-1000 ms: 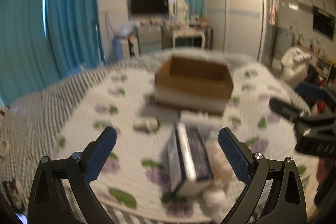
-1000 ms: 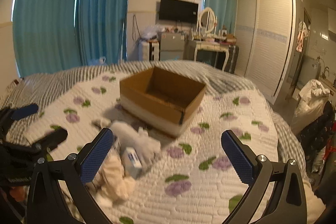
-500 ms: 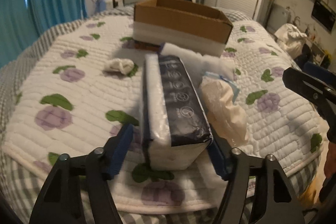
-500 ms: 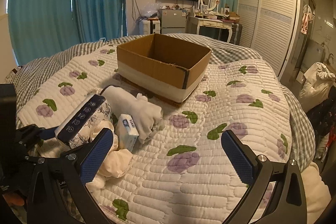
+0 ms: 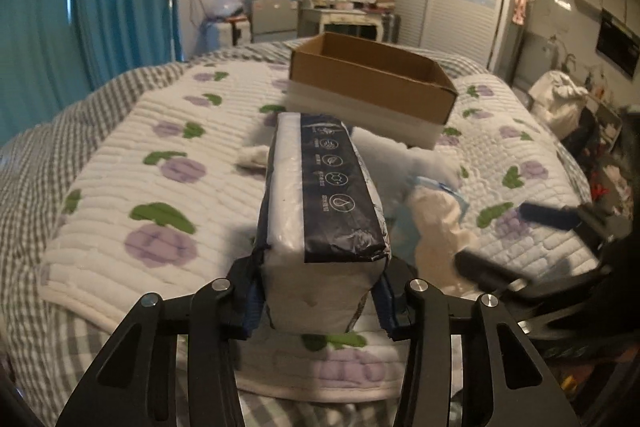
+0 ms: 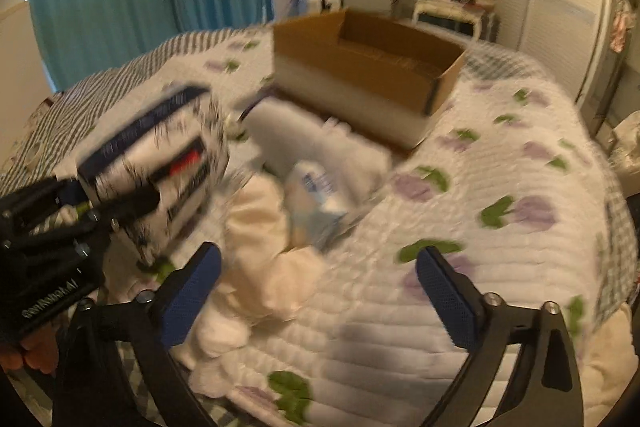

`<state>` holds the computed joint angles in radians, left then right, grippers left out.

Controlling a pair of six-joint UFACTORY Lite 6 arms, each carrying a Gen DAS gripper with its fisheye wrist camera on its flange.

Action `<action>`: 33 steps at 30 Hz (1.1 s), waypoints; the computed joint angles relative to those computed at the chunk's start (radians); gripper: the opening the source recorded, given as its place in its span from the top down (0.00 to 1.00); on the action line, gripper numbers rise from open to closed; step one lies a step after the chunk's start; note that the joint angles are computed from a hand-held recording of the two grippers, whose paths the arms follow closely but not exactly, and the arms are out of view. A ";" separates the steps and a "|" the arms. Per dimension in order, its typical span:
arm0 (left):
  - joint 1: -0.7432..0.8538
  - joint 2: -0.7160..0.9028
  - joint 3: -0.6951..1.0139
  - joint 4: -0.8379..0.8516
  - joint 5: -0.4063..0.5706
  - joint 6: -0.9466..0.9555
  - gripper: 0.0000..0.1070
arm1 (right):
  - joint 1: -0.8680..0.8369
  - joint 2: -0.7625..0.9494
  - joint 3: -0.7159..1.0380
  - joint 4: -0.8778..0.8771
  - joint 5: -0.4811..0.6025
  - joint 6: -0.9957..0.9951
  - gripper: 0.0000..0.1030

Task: Organize soft objects
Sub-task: 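Grasp the dark-blue packaged pad pack with the left tool while the right tool grasps a white cloth, then carry both held items over the cardboard box and open both tools to drop them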

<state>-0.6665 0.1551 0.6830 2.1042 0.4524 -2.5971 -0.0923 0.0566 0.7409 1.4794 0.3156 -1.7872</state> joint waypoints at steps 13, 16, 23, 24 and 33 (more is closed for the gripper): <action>-0.027 -0.037 -0.011 -0.063 0.007 0.046 0.59 | 0.018 0.029 -0.004 -0.067 0.051 0.041 0.78; -0.046 -0.057 0.001 -0.124 0.024 0.107 0.59 | -0.015 -0.029 -0.022 -0.079 0.098 0.040 0.87; -0.040 -0.080 0.109 -0.258 0.032 0.295 0.59 | -0.107 -0.142 0.045 -0.127 0.236 0.082 0.89; -0.030 -0.075 0.139 -0.265 0.021 0.321 0.59 | -0.114 -0.143 0.075 -0.138 0.252 0.099 0.89; 0.085 0.141 0.591 -0.426 -0.076 0.650 0.59 | -0.142 0.120 0.637 -0.255 0.313 0.321 0.89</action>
<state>-0.5816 0.2958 1.2736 1.6777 0.3767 -1.9473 -0.2347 0.1770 1.3775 1.2240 0.6288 -1.4658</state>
